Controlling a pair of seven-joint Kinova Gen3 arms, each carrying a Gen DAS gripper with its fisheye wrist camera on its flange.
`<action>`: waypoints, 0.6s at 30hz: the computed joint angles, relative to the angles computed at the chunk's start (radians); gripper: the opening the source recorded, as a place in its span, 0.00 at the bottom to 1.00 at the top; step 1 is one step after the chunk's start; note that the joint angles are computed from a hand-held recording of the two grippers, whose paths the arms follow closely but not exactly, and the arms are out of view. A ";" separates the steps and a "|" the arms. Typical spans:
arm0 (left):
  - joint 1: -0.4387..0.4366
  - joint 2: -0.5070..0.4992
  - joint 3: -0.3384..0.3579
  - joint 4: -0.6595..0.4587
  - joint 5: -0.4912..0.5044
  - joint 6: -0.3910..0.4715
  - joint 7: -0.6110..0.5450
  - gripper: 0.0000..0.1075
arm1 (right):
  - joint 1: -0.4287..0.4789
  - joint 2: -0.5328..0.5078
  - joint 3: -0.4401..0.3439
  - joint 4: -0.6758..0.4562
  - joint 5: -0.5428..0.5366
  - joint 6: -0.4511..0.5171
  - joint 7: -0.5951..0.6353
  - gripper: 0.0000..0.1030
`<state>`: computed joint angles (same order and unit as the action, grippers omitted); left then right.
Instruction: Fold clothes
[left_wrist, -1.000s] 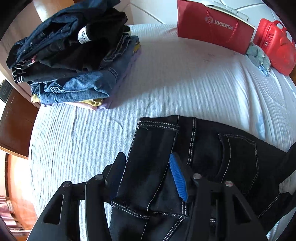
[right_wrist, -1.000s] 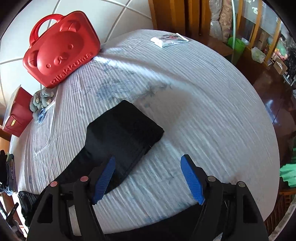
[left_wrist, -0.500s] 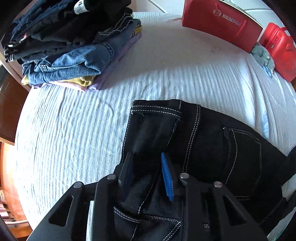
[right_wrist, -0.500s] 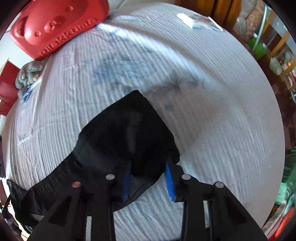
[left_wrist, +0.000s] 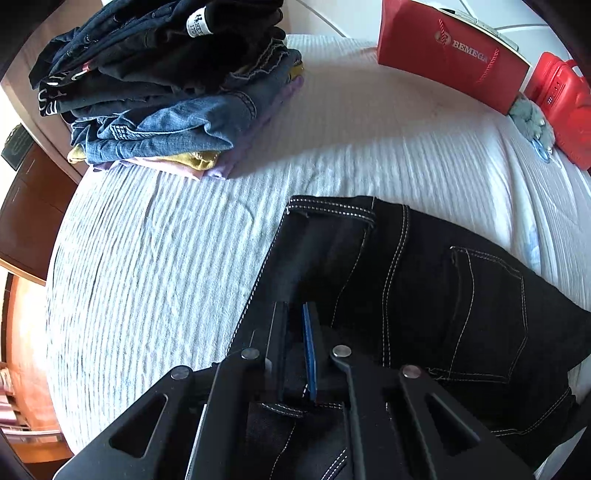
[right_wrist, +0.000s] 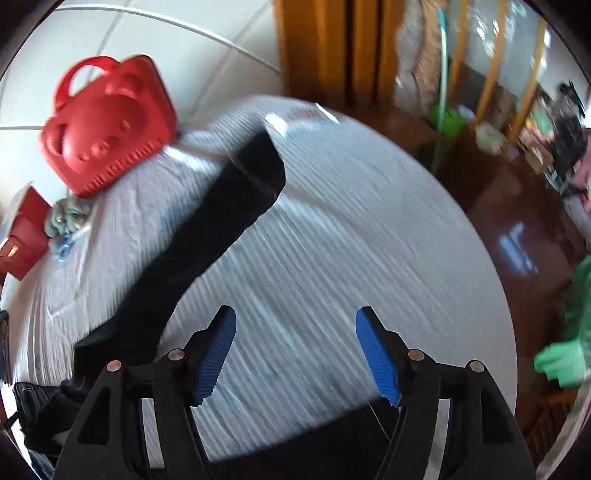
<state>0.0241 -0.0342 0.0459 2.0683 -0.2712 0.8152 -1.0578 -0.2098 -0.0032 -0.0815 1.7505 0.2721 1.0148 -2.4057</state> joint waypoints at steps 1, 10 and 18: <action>0.002 0.001 0.002 0.002 -0.003 0.001 0.002 0.07 | 0.003 -0.014 0.002 0.013 -0.010 -0.007 -0.003 0.65; -0.009 -0.039 -0.002 0.011 0.010 0.003 -0.008 0.08 | -0.006 0.091 0.002 -0.106 -0.104 0.032 0.159 0.67; -0.051 -0.050 -0.012 0.023 -0.043 0.001 0.041 0.11 | 0.057 0.165 0.068 -0.115 -0.141 0.028 0.189 0.67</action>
<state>-0.0266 -0.0841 0.0334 2.0911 -0.3140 0.8161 -1.0170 -0.1523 0.1623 -0.0138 1.6354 0.1314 1.0432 -2.2167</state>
